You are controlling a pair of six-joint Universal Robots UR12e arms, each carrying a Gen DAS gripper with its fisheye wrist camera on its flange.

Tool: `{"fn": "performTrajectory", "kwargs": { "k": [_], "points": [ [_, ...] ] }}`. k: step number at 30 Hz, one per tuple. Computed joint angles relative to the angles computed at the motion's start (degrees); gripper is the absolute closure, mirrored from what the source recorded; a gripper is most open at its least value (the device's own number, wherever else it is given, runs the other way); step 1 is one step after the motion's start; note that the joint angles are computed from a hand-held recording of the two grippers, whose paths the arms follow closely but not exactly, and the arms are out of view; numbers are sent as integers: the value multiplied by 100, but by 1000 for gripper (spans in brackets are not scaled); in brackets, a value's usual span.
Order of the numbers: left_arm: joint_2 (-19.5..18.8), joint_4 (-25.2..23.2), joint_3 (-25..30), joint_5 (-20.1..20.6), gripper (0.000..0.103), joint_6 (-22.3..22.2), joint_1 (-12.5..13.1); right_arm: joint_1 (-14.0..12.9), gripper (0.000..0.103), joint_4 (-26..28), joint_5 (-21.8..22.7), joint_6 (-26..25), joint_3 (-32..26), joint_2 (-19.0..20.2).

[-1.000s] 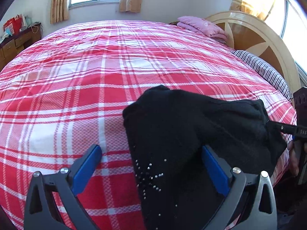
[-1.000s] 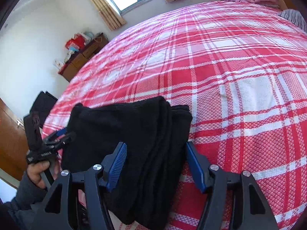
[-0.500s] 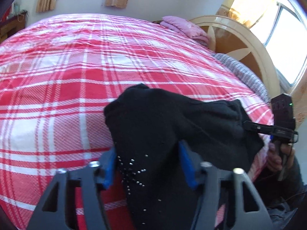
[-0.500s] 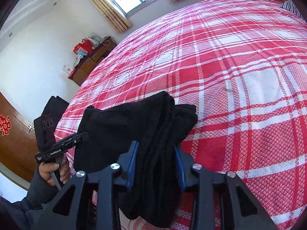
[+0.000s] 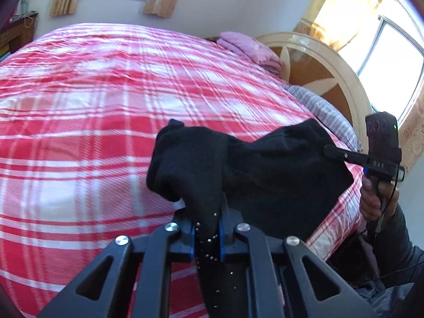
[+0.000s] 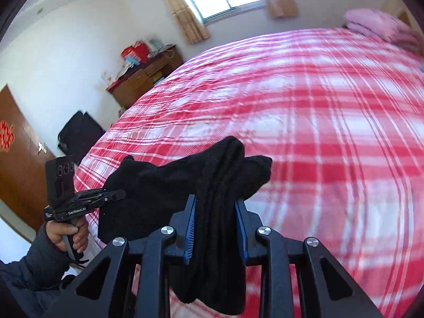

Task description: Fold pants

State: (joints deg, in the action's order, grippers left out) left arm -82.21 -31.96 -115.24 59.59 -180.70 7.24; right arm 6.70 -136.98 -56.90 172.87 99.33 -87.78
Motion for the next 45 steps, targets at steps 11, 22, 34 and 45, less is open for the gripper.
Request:
{"fn": "performTrajectory", "kwargs": {
  "k": [11, 22, 34, 45],
  "points": [
    [270, 529, -146, 705, 90, -462, 658, 796, 76, 357, -56, -713, -1584, 1235],
    [400, 704, -414, 1397, 90, -645, 1155, 1276, 76, 589, 201, -517, -2447, 2139],
    [207, 848, -501, 2507, 41, -378, 861, 1275, 76, 487, 28, 226, -2344, 2293],
    [218, 871, -553, 2849, 13, -540, 836, 1224, 57, 209, -73, 478, -2127, 2245]
  ]
}}
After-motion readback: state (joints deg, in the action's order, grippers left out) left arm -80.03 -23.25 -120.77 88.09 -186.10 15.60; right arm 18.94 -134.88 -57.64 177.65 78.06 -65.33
